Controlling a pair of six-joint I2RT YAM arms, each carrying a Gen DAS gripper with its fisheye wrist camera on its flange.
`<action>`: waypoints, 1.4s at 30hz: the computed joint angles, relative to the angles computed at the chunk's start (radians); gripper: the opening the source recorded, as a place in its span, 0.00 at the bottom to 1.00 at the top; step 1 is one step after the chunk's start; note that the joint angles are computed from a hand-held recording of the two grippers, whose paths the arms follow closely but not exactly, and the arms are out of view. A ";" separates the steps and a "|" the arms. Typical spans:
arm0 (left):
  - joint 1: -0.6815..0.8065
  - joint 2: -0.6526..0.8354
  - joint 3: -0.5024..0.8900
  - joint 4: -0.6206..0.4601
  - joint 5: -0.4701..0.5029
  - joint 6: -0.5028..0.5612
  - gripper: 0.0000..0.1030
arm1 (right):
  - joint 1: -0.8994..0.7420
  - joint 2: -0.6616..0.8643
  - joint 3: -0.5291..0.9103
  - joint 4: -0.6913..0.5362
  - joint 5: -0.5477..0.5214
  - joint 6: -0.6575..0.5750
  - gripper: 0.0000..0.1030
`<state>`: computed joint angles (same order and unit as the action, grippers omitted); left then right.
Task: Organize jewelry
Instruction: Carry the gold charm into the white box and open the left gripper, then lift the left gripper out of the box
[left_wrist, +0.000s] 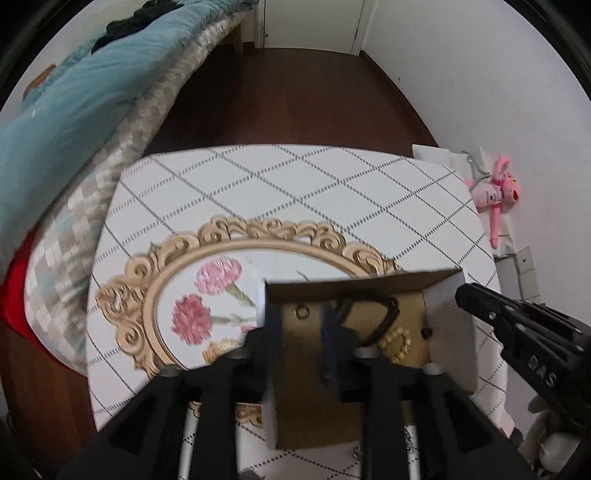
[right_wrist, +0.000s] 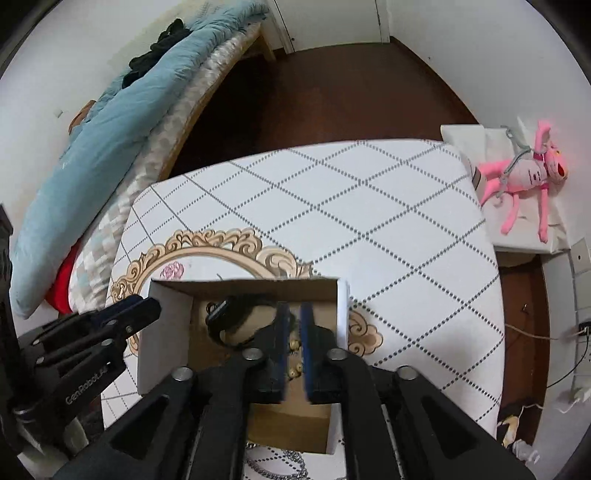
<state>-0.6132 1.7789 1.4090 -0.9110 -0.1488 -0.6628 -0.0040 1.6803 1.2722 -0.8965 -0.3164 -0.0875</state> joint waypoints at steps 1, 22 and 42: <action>0.001 0.001 0.012 -0.009 -0.015 0.001 0.52 | 0.000 -0.002 0.005 -0.003 0.003 -0.001 0.21; -0.078 -0.133 -0.109 -0.062 -0.179 -0.118 1.00 | 0.068 -0.159 -0.105 -0.032 0.298 -0.029 1.00; -0.376 -0.206 -0.216 -0.178 -0.242 -0.449 1.00 | -0.343 -0.388 -0.365 -0.094 0.167 -0.217 0.99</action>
<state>-0.9888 1.5730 1.1928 -1.0893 -0.3910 -1.1121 -0.3466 1.2921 0.9073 -0.9901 -0.1490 -0.3046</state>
